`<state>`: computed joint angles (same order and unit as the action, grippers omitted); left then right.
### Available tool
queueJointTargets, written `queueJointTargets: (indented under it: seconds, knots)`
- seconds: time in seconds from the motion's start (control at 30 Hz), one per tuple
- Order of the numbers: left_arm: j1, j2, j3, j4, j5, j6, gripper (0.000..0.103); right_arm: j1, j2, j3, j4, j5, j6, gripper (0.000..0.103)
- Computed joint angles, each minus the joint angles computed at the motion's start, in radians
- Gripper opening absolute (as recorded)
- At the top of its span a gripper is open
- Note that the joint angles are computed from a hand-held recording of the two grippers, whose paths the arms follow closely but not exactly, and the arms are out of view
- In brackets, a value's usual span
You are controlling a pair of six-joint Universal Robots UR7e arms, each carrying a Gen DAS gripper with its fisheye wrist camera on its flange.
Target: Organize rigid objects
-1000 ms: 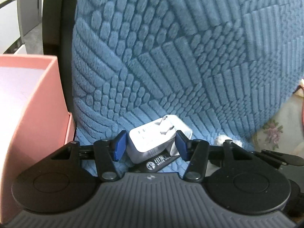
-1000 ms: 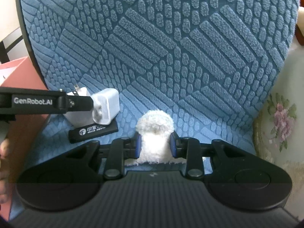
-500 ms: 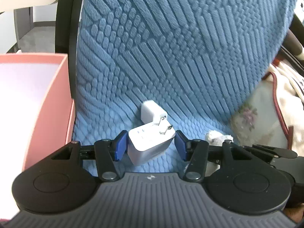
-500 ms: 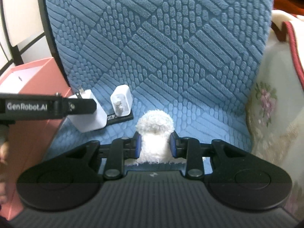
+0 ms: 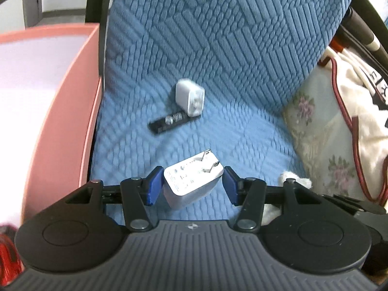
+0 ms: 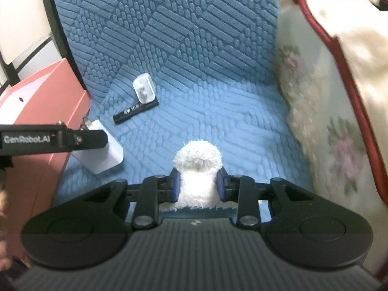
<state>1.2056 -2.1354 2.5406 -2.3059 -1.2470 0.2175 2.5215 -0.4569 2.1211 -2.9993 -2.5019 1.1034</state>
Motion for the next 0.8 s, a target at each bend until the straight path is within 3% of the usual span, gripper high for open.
queueJointTargets:
  seconds: [0.13,0.37,0.57,0.8]
  knots:
    - [-0.003,-0.074,0.002,0.091,-0.003,-0.01,0.059,0.045,-0.022,-0.002,0.105,0.021,0.116,0.033]
    - [-0.012,-0.1,0.012,0.149,0.012,-0.013,0.059,0.011,-0.007,-0.002,0.12,0.029,0.118,0.033]
    - [-0.028,-0.106,0.044,0.104,0.025,0.042,0.059,-0.025,0.006,0.026,0.017,0.05,0.09,0.035]
    - [0.001,-0.045,0.055,0.052,0.025,0.06,0.059,-0.064,0.025,0.055,-0.122,0.077,0.072,0.036]
